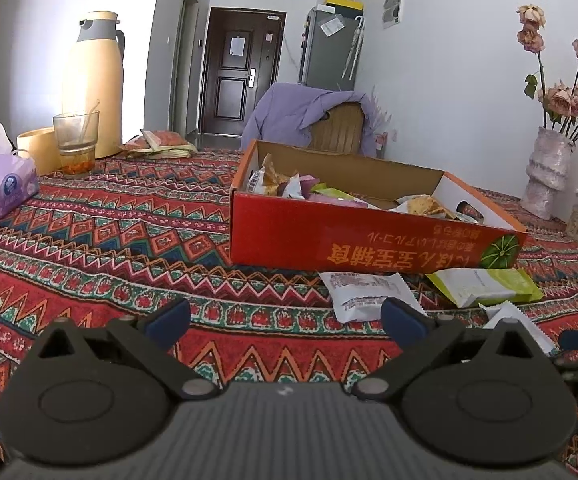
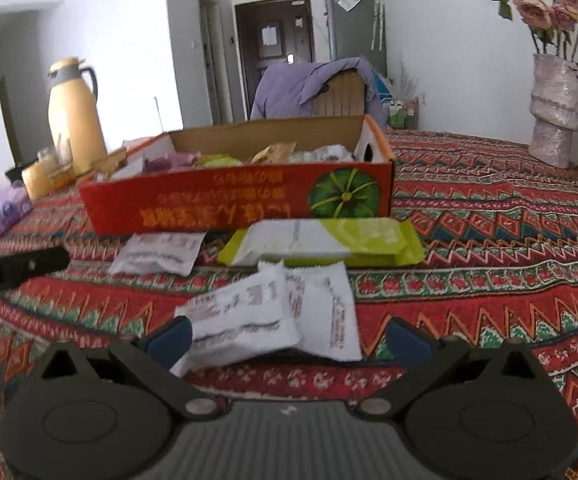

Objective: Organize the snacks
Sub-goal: 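Move both tools back toward the white wrappers on the tablecloth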

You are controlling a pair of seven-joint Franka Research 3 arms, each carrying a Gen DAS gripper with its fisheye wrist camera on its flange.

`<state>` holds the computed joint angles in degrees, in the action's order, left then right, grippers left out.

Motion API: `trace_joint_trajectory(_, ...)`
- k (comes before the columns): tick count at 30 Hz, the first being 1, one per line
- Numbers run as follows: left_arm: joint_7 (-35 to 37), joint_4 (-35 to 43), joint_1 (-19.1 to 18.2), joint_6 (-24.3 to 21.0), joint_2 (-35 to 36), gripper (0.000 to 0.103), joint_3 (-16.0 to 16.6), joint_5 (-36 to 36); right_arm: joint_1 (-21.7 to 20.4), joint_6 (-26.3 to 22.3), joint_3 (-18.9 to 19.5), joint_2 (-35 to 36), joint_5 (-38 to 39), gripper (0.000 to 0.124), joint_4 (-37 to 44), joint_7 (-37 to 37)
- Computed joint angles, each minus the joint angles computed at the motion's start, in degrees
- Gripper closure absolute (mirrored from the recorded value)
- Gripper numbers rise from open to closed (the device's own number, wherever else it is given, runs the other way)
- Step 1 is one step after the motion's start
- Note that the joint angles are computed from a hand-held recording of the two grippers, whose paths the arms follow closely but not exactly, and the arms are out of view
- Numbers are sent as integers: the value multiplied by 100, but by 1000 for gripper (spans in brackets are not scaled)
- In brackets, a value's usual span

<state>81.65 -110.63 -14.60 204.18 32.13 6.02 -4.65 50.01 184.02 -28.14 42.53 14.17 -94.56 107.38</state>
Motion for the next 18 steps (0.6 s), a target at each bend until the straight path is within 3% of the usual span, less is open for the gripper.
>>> trace_joint_trajectory(6,0,-14,10,-3,-8,0,-9,-11,-104,-340,85,118,-261,21,331,-17)
trace_joint_trajectory(11,-76,-19,88,-13,-18,0,-75,56,-65,-609,-107,371,-704,21,758,250)
trace_joint_trajectory(14,-139,-24,143,-19,-25,0,-118,106,-198,-706,32,421,-978,32,920,289)
trace_joint_trajectory(16,-198,-17,192,-48,-29,0,-155,152,-143,-690,-28,464,-1169,35,938,370)
trace_joint_trajectory(18,-258,-15,236,-64,-32,0,-185,208,-77,-597,-84,470,-1353,46,894,375)
